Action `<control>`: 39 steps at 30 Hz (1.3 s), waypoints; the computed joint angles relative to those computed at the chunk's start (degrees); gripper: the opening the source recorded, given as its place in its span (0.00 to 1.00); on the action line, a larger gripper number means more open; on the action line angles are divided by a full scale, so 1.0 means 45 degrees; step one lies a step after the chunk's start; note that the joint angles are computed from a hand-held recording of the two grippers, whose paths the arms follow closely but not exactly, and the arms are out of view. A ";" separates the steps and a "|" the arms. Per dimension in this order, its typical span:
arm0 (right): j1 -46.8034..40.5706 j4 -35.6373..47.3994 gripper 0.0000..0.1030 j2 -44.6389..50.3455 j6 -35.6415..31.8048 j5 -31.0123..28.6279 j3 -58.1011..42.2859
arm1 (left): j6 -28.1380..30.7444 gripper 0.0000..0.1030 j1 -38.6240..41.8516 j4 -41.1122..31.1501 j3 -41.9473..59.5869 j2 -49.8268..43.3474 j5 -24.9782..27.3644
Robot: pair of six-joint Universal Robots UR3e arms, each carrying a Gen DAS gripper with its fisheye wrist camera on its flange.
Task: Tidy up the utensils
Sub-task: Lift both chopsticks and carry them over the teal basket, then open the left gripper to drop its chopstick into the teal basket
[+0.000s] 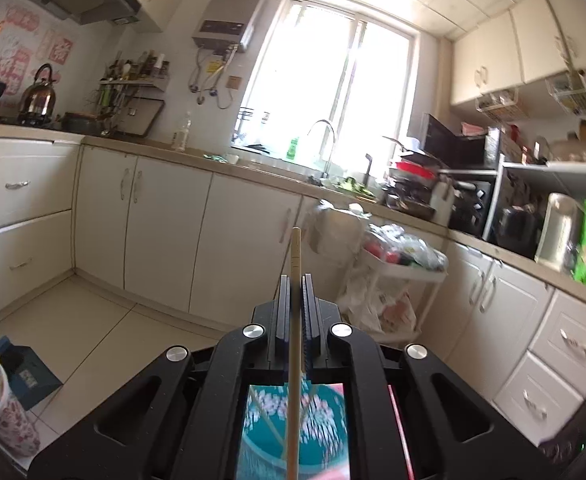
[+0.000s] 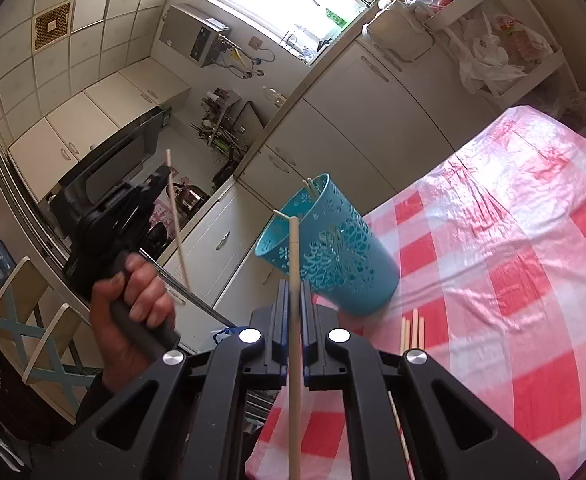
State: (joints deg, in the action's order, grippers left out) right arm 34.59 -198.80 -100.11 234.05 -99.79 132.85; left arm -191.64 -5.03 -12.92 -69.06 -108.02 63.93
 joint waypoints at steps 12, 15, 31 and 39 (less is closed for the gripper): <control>-0.1201 -0.0436 0.06 0.0116 -0.0077 0.0978 0.0589 | -0.1272 0.05 -0.1596 -0.2378 0.9399 -0.6831 0.2568; -0.1331 -0.0366 0.06 0.0102 -0.0129 0.1027 0.0603 | -0.1069 0.05 -0.1769 -0.2044 0.8574 -0.6732 0.2858; -0.2594 0.2234 0.06 0.2301 -0.2353 0.1499 -0.5442 | 0.0415 0.26 -0.1052 -0.0051 0.1272 -0.3223 0.1827; -0.2000 0.5500 0.06 0.7226 -0.4202 -0.1511 -1.3742 | -0.0025 0.44 0.1278 0.1949 -0.4679 0.0481 -0.0203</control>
State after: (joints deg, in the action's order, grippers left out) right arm 25.59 -174.05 -67.59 215.14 -106.59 71.02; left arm -191.75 0.72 -4.15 -90.12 -105.85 63.02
